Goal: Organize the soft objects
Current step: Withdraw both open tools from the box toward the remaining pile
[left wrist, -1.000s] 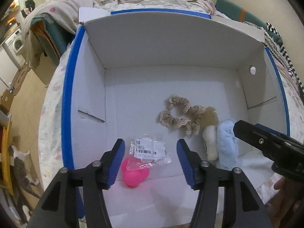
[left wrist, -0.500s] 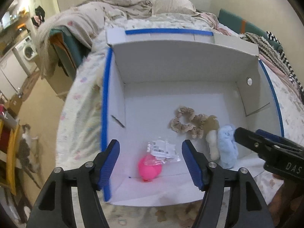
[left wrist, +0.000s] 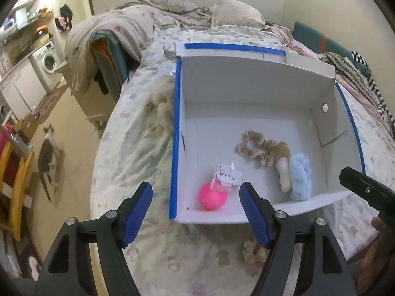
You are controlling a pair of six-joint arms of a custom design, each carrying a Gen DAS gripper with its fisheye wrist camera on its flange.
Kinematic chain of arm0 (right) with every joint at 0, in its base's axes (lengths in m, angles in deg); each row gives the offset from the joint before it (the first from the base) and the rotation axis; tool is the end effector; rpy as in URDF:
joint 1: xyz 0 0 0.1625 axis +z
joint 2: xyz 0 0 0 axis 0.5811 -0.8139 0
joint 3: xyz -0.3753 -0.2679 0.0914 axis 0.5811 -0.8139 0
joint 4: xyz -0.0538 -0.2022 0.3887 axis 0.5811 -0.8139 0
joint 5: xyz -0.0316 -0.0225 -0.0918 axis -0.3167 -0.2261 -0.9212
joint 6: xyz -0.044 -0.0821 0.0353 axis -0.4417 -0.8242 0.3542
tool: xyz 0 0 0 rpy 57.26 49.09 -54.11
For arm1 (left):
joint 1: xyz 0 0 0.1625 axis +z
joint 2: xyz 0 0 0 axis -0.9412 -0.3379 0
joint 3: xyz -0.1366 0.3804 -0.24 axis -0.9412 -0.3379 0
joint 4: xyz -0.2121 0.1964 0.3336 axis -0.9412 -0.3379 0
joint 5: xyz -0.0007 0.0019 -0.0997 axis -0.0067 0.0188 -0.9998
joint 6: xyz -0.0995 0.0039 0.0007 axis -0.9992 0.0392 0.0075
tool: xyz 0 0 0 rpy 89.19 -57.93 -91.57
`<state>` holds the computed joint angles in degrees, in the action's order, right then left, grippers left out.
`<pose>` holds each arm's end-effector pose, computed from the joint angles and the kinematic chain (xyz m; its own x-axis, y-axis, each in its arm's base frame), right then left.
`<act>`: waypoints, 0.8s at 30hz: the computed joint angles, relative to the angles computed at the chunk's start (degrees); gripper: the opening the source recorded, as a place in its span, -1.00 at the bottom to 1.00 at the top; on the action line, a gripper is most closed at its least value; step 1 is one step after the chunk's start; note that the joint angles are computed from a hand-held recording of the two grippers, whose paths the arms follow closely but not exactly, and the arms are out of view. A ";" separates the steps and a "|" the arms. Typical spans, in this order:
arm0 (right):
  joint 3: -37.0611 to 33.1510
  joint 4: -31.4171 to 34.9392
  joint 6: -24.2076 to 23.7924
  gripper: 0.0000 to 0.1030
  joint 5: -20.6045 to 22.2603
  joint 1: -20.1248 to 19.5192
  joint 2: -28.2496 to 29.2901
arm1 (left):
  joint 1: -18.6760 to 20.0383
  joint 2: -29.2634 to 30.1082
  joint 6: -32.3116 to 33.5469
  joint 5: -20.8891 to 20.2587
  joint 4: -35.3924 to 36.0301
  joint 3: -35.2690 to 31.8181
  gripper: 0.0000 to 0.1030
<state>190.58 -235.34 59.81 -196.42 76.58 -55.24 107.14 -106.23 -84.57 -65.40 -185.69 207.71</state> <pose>0.2402 -0.4107 0.1945 -0.8888 0.2553 0.3807 -0.0766 0.7362 -0.6725 -0.2662 -0.4570 0.2236 -0.6736 0.2692 -0.6883 0.5613 0.7922 -0.2394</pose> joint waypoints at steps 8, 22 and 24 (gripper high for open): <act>2.33 1.17 1.05 1.00 -1.95 2.05 -0.62 | -0.77 -4.17 -3.27 0.49 3.52 2.89 0.37; 5.78 5.84 5.65 1.00 2.10 -0.11 -2.73 | -0.54 -5.57 -5.48 -0.38 6.68 4.25 0.37; 5.81 5.78 5.73 1.00 2.44 -0.34 -2.50 | -0.11 -5.45 -6.60 -0.06 7.60 3.80 0.37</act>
